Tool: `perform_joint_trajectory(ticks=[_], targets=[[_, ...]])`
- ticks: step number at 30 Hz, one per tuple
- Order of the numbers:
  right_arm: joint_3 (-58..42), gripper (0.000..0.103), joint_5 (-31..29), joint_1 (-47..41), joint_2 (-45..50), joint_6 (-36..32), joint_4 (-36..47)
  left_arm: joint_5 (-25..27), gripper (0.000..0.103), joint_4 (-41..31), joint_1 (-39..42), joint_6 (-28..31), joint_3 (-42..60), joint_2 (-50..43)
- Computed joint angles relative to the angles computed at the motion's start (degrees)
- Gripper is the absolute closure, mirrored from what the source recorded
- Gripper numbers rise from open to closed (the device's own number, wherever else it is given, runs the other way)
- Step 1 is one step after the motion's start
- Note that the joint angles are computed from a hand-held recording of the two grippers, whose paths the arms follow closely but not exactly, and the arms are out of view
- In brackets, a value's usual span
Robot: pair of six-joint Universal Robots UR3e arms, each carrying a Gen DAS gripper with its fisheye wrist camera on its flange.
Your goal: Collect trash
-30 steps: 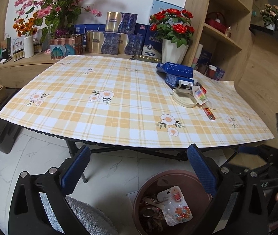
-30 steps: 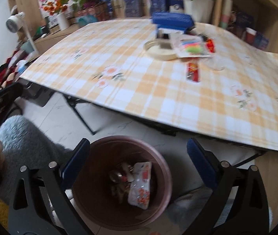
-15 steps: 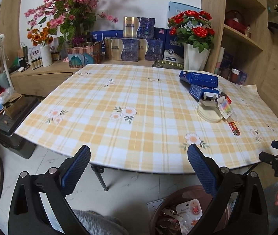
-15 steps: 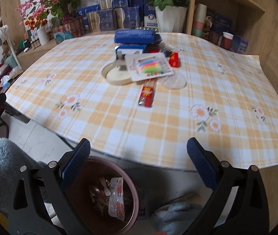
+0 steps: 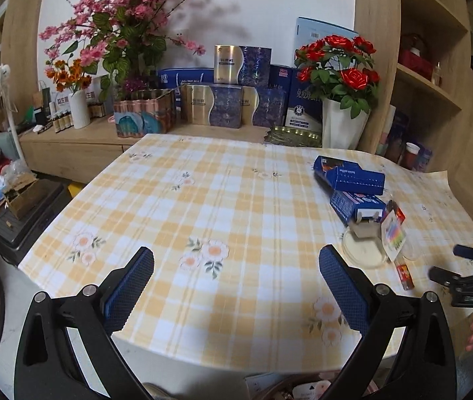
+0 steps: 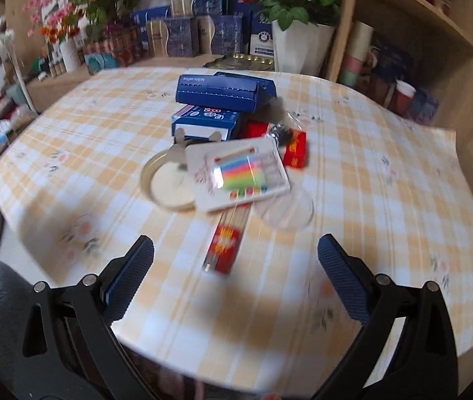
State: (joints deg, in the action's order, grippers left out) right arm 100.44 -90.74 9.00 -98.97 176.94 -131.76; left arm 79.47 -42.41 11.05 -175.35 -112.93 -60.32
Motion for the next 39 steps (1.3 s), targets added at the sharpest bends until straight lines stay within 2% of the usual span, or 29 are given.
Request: perform_joint_trajectory(ticks=[1,2,5,8,11,16,20,23,26,31,32,33,35,37,38,39], targets=[[-2.6,0.006,-0.3,0.6,3.3,0.1,0.2,3.6,0.006,1.5,-2.8,-0.5,1.5,-2.9],[-4.0,0.006,0.2,0.6,4.9,0.2,0.4,4.7,0.006,2.1,-4.0,-0.6,2.5,-4.5],[-11.1,0.006,0.5,1.9,13.3,2.4,1.0,2.5,0.006,2.4,-3.8,-0.9,3.7,-6.9],[-19.5,0.006,-4.3,4.5,21.3,3.9,4.4,1.5,0.006,2.0,-3.7,-1.8,4.8,-9.0],[-26.0,0.006,-6.9,5.3,27.1,5.5,7.6,-4.6,0.006,-0.4,-0.4,-2.1,4.7,-8.8],[-32.1,0.006,-7.8,5.1,32.4,9.2,11.3,-6.6,0.006,-1.3,-0.5,-2.3,4.8,-10.1],[-32.9,0.006,-8.2,5.2,33.3,10.1,11.1,-7.3,0.006,-1.2,-0.8,-2.4,4.6,-10.5],[-32.7,0.017,-8.4,5.1,32.9,9.3,10.9,-8.2,0.006,-1.6,-0.7,-2.5,4.6,-10.6],[-29.4,0.028,-5.1,3.6,29.6,8.6,9.8,-9.3,0.006,-2.3,-0.2,-2.6,4.6,-10.4],[-19.9,0.029,1.3,0.1,20.0,6.7,5.4,-10.0,0.006,-3.3,0.2,-3.2,4.9,-9.9],[-17.7,0.050,2.7,-0.8,17.8,6.2,4.5,-10.1,0.006,-3.2,0.2,-3.3,4.8,-9.8],[-16.3,0.056,4.2,-1.7,15.7,5.7,4.8,-10.4,0.006,-3.1,0.2,-3.5,4.7,-9.7],[-12.8,0.056,7.1,-4.0,11.7,5.3,4.5,-11.0,0.006,-3.1,0.1,-3.9,4.8,-9.9],[-10.7,0.064,8.1,-5.5,9.6,4.1,4.7,-11.2,0.006,-3.4,-0.6,-4.2,5.5,-10.8],[-9.9,0.073,8.3,-5.9,8.9,3.5,4.7,-11.5,0.006,-3.4,-1.2,-4.4,5.8,-11.4],[-8.6,0.078,8.3,-6.3,7.6,3.0,4.3,-11.9,0.006,-3.4,-1.7,-4.7,6.2,-11.9]])
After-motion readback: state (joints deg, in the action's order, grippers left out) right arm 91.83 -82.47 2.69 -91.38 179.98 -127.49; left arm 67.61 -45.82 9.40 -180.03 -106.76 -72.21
